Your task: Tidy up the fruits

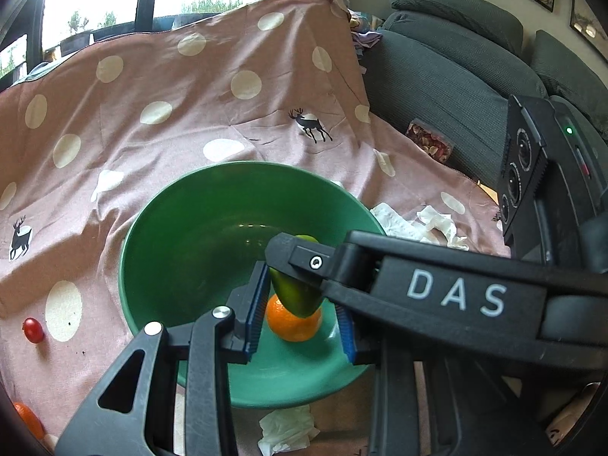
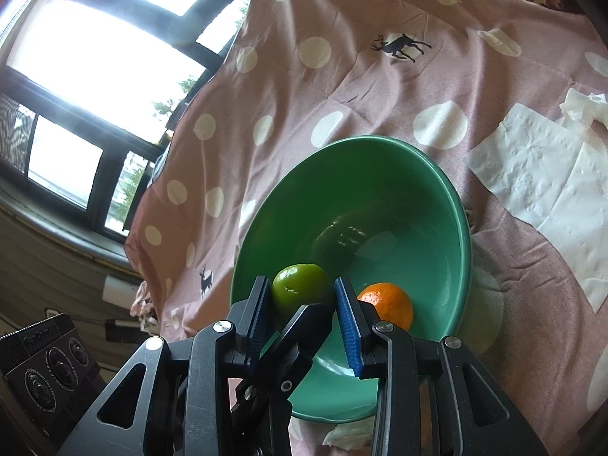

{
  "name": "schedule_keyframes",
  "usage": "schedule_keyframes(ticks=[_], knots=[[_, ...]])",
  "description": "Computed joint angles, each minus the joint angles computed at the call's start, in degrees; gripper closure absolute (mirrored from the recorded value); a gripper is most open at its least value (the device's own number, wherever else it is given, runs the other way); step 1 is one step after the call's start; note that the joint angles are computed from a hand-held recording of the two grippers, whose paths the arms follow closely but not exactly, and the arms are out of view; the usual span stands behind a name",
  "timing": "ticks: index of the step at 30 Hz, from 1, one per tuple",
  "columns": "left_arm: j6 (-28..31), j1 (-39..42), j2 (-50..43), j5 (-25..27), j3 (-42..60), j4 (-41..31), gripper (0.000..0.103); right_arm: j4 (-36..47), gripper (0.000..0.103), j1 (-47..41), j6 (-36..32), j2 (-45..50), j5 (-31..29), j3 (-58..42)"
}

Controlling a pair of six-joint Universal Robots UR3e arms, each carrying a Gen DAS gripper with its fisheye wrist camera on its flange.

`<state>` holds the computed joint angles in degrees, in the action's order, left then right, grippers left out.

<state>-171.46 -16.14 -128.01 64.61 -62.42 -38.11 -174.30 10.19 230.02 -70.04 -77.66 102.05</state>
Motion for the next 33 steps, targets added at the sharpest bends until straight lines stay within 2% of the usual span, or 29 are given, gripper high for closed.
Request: schedule_keyframes(ticks=[25, 29, 33], knots=[[-0.6, 2.5, -2.7, -8.0, 2.0, -4.2, 0.071, 10.7, 0.065, 2.4, 0.4, -0.3, -6.9, -4.8], [-1.9, 2.7, -2.3, -7.3, 2.9, -7.3, 0.063, 11.5, 0.065, 2.5, 0.6, -0.2, -7.1, -5.3], [-2.5, 3.2, 1.3, -6.0, -3.0, -2.5, 0.05, 11.8, 0.065, 3.4, 0.5, -0.4, -9.0, -6.1]])
